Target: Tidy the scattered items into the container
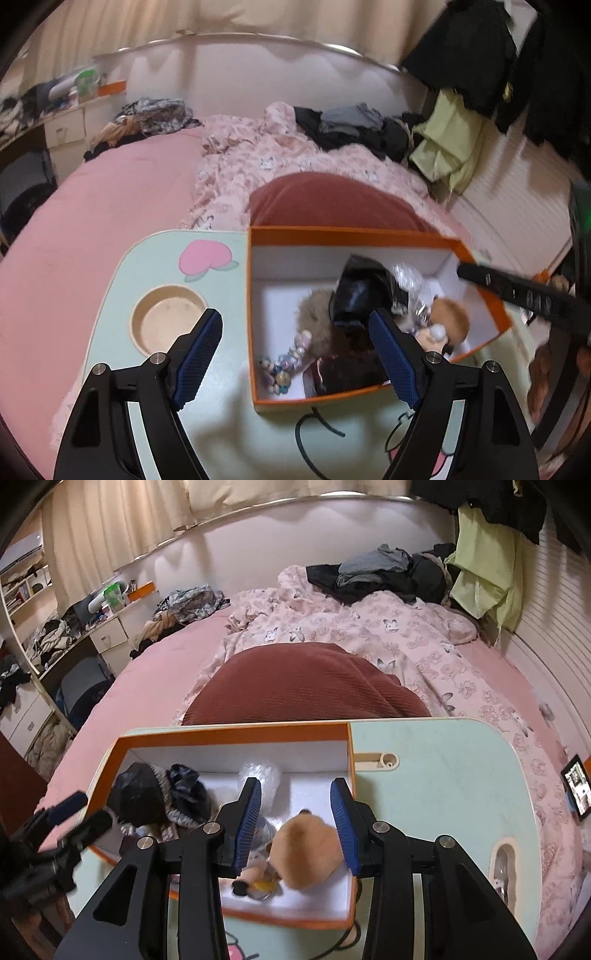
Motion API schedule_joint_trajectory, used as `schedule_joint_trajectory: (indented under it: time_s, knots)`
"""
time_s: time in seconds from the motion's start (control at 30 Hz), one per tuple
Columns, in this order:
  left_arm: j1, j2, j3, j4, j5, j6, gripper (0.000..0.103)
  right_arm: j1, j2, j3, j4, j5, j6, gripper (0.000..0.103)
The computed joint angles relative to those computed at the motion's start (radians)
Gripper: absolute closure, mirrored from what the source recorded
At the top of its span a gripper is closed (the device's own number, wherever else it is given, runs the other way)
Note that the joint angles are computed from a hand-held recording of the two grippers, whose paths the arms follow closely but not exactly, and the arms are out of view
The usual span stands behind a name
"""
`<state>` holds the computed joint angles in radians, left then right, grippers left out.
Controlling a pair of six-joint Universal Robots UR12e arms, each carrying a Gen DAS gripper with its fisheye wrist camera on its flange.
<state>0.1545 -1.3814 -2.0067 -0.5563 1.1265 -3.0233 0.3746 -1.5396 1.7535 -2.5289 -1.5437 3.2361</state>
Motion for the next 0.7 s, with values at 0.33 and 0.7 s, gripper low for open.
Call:
schedule_joint_trajectory:
  time_s: [0.33, 0.7]
  knots:
    - [-0.014, 0.045, 0.009, -0.077, -0.023, 0.04, 0.022, 0.068, -0.039, 0.007, 0.063, -0.102, -0.002, 0.063]
    - [-0.004, 0.133, -0.069, -0.092, -0.006, 0.065, 0.02, 0.072, -0.127, 0.123, 0.005, -0.102, 0.037, 0.062]
